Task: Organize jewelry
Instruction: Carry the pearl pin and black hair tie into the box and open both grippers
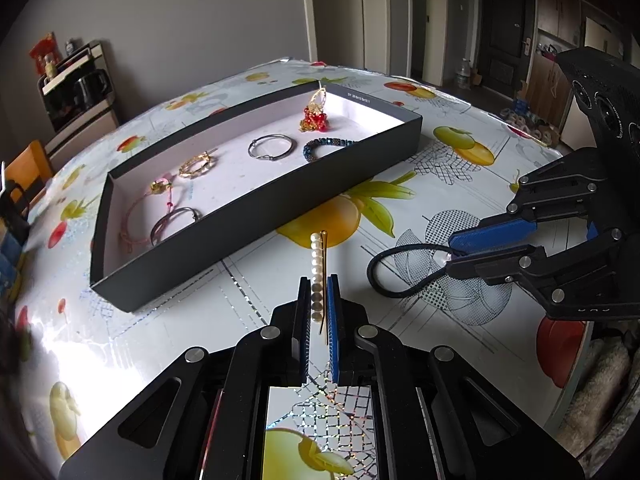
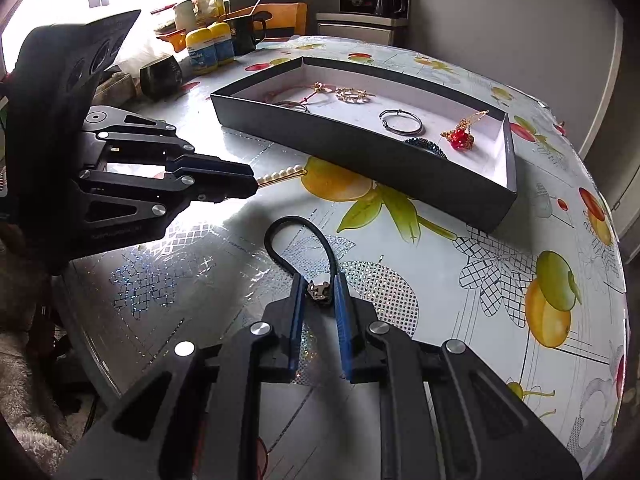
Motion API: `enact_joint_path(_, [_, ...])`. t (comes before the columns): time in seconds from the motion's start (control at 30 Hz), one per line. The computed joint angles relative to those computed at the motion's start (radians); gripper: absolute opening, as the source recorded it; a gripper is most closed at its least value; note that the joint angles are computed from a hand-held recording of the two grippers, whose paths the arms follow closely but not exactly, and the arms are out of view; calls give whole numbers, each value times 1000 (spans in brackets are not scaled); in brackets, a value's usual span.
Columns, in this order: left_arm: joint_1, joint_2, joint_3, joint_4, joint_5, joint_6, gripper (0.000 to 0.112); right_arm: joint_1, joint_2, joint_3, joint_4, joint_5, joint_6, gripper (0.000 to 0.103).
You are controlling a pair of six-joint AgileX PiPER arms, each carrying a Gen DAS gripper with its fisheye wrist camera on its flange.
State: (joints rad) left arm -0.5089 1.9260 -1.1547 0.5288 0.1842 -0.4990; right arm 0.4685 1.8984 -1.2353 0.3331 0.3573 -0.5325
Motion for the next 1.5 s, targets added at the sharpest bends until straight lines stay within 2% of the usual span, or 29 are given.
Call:
enact_joint_path(0.17, [0, -7, 6, 62, -5, -65, 8, 0, -33, 17, 21, -13, -20, 15])
enact_joint_path(0.33, [11, -50, 30, 40, -19, -54, 8, -1, -73, 26, 26, -25, -27, 15])
enact_joint_path(0.43, [11, -86, 46, 124, -14, -139, 8, -6, -98, 17, 33, -28, -37, 15])
enact_joint_path(0.6, [18, -134, 29, 175, 8, -174, 8, -18, -102, -50, 10, -26, -20, 15])
enact_joint_path(0.7, [35, -115, -37, 90, 41, -77, 8, -25, -78, -121, -7, -24, 3, 15])
enact_joint_path(0.87, [94, -4, -223, -195, 113, 203, 8, -44, 38, -316, 0, 27, 38, 15])
enact_joint_path(1.0, [146, 132, -430, -377, 229, 373, 8, -51, 184, -517, 11, 117, 50, 15])
enact_joint_path(1.13, [185, 243, -588, -459, 323, 425, 8, -50, 323, -698, -27, 219, 99, 15])
enact_joint_path(1.3, [209, 310, -663, -527, 368, 457, 8, -53, 429, -825, -31, 334, 99, 15])
enact_joint_path(1.5, [211, 361, -708, -543, 408, 476, 8, -41, 464, -860, -87, 357, 135, 15])
